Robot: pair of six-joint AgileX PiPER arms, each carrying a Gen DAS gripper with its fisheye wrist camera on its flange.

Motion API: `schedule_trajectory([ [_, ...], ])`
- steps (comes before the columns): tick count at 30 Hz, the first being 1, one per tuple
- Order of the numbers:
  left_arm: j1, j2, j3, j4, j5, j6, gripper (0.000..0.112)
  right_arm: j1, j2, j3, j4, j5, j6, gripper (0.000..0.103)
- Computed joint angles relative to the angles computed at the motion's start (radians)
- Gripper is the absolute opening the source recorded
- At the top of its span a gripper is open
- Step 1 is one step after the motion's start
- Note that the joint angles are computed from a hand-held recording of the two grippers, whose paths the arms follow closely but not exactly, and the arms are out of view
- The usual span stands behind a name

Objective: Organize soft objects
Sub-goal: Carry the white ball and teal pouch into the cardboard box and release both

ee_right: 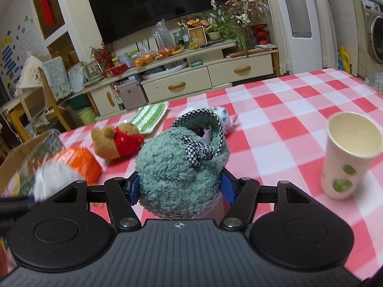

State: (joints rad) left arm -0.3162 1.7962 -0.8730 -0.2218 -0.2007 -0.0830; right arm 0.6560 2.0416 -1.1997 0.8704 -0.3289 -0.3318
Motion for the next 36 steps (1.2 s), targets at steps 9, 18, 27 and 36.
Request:
schedule_trajectory([
  [9,0.027,-0.066,0.076,0.22,-0.036,-0.211,0.044,0.088,-0.071,0.083,0.194,-0.068,-0.199,0.08],
  [18,0.078,-0.153,0.149,0.349,-0.068,-0.32,0.044,0.15,-0.103,0.077,0.312,-0.11,-0.369,0.08],
  [27,0.166,-0.231,0.196,0.518,-0.09,-0.469,0.044,0.193,-0.093,-0.009,0.386,-0.112,-0.525,0.08],
  [36,0.273,-0.297,0.233,0.605,-0.118,-0.552,0.044,0.22,-0.057,-0.138,0.405,-0.066,-0.659,0.08],
])
